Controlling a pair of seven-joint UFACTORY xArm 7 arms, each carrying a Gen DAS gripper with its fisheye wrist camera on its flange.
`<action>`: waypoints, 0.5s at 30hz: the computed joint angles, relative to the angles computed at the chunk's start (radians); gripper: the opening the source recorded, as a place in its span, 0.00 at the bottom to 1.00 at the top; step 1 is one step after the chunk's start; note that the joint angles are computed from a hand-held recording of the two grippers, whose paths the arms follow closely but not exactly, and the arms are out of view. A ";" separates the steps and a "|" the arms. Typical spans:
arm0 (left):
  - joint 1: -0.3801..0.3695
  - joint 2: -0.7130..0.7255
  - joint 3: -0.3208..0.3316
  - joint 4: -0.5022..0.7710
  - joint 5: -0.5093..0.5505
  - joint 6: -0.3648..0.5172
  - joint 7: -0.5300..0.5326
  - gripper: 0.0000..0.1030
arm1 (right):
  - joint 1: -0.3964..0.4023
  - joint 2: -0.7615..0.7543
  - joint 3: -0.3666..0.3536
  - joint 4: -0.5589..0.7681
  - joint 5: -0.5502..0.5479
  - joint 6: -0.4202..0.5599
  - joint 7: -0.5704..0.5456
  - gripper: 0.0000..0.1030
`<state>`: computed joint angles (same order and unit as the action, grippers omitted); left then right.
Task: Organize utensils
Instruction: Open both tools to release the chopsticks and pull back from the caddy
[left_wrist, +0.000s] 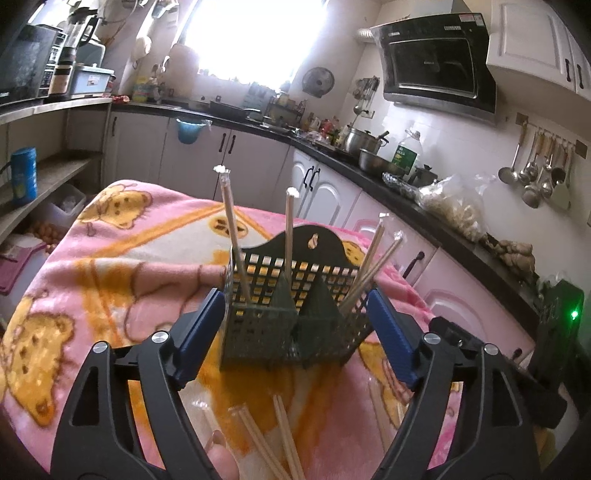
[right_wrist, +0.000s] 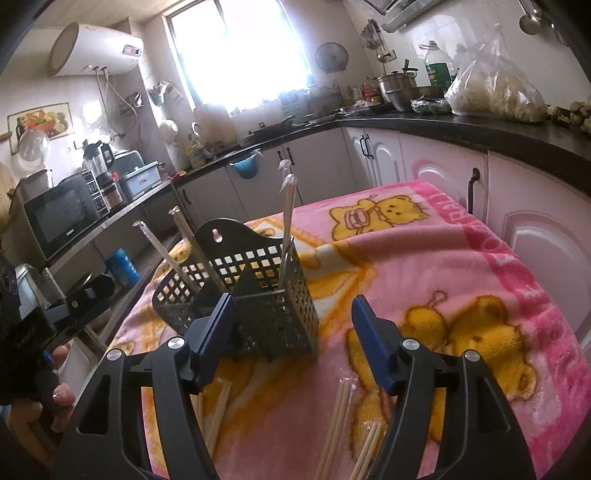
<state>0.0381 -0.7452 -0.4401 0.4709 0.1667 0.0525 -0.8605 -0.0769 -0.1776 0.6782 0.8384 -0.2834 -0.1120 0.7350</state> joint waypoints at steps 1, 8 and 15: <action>-0.004 -0.006 -0.003 -0.006 -0.001 0.006 -0.003 0.71 | 0.003 -0.008 -0.001 -0.007 0.000 -0.001 0.000 0.62; -0.040 -0.035 0.005 -0.041 -0.002 0.031 -0.015 0.78 | 0.039 -0.060 -0.018 -0.059 0.031 -0.007 -0.027 0.65; -0.069 -0.059 0.018 -0.072 -0.004 0.048 -0.023 0.81 | 0.121 -0.093 -0.084 -0.107 0.074 -0.004 -0.060 0.65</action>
